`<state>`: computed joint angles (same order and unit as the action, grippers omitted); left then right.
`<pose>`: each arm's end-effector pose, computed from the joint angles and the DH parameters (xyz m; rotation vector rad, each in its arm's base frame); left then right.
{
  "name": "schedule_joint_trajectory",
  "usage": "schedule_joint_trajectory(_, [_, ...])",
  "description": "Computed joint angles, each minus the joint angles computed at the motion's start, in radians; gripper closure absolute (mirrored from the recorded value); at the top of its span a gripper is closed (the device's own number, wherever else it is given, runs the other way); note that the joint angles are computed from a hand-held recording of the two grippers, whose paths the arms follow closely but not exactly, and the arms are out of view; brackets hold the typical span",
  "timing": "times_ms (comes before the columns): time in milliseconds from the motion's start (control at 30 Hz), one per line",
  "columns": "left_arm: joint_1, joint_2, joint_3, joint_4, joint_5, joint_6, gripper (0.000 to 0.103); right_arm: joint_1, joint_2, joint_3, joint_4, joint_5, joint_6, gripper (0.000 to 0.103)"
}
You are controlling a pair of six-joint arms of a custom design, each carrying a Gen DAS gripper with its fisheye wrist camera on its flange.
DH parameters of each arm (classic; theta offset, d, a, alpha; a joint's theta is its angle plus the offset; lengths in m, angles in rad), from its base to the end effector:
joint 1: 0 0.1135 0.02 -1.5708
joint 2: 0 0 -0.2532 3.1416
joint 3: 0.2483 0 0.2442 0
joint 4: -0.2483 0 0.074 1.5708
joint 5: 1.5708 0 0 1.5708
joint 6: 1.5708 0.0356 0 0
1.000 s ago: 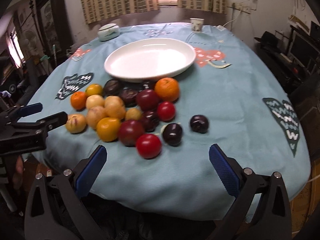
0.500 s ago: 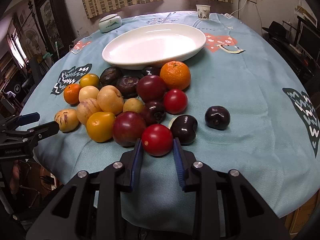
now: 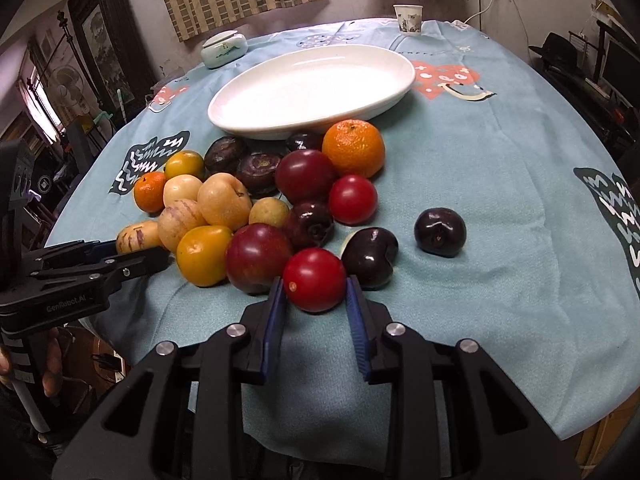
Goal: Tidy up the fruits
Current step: 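Grasp the striped pepino with the left tool while the right tool grasps a red tomato, then carry pepino and red tomato to the white plate and release both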
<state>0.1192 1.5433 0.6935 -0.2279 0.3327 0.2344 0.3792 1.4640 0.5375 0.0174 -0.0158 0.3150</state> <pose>0.2648 0.0200 0.1336 0.2577 2.5731 -0.3127 0.2325 0.0933 0.1256 -0.0872 2.5053 0.3115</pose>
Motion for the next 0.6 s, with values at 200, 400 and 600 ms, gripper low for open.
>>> schedule_joint_trajectory(200, [0.032, -0.086, 0.022, -0.035, 0.027, -0.001, 0.057, 0.013, -0.115, -0.018, -0.037, 0.021, 0.006, 0.072])
schedule_joint_trajectory(400, [-0.021, -0.010, 0.197, -0.072, -0.004, -0.019, 0.057, -0.035, -0.066, 0.112, -0.078, -0.009, -0.074, 0.072])
schedule_joint_trajectory(600, [-0.122, 0.328, 0.678, -0.197, -0.125, -0.070, 0.057, -0.172, 0.231, 0.517, -0.173, -0.177, -0.201, 0.072])
